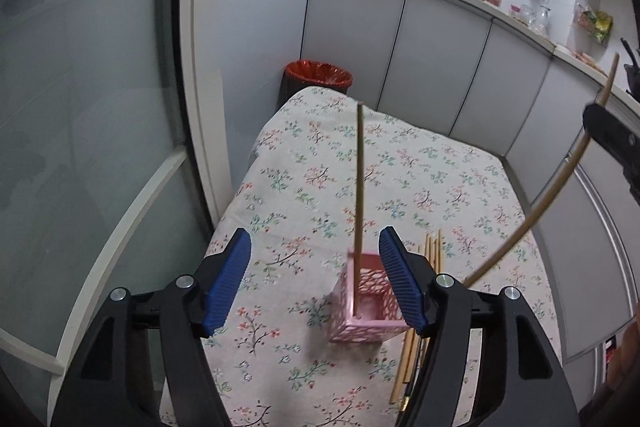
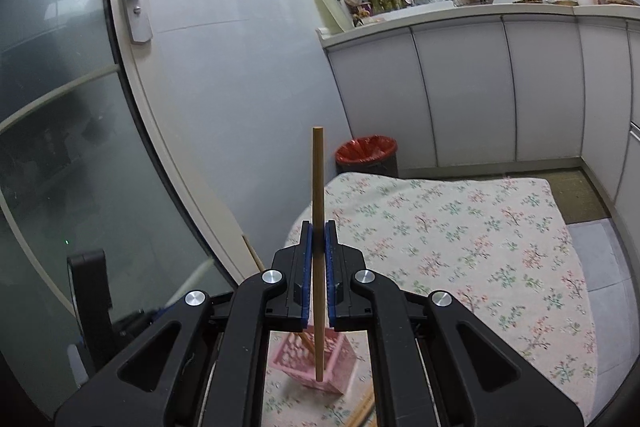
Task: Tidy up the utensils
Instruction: 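Lower the held chopstick into the pink basket and open the right tool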
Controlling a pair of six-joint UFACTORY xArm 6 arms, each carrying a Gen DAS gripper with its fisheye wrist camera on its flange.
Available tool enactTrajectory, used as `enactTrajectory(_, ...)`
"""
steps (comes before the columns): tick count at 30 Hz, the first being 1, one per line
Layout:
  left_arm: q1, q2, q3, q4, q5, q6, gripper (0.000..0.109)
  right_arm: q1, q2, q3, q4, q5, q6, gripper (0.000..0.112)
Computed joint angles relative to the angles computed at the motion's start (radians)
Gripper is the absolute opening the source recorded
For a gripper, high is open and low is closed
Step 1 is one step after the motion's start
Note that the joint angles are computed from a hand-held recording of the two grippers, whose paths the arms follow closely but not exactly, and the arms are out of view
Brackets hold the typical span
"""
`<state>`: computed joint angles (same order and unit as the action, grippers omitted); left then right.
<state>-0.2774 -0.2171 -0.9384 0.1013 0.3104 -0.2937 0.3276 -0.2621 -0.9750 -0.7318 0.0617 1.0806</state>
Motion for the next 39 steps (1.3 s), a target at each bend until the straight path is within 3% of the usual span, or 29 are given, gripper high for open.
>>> enactTrajectory(7, 0.017, -0.011, 0.02, 0.035, 0.011, -0.008, 0.071, -0.003, 0.106, -0.07, -0.175, -0.004, 0.16, 0.005)
enactTrajectory(16, 0.021, -0.009, 0.013, 0.046, 0.035, -0.013, 0.076, 0.032, 0.178, -0.074, 0.069, 0.077, -0.072, 0.006)
enactTrajectory(19, 0.018, -0.009, 0.012, 0.049, 0.034, -0.009, 0.078, 0.036, 0.172, -0.071, 0.116, 0.078, -0.113, 0.013)
enactTrajectory(23, 0.008, -0.014, 0.014, 0.025, 0.042, 0.011, 0.081, 0.029, 0.127, -0.042, 0.124, 0.077, -0.121, 0.033)
enactTrajectory(26, -0.004, -0.021, 0.02, -0.006, 0.049, 0.039, 0.083, 0.017, 0.092, -0.014, 0.173, 0.083, -0.158, 0.042)
enactTrajectory(33, -0.03, -0.019, 0.024, -0.062, 0.076, 0.077, 0.09, -0.013, 0.005, 0.062, 0.348, 0.204, -0.334, 0.073)
enactTrajectory(39, -0.058, -0.006, 0.026, -0.116, 0.119, 0.097, 0.092, -0.044, -0.018, 0.1, 0.433, 0.332, -0.419, 0.087)
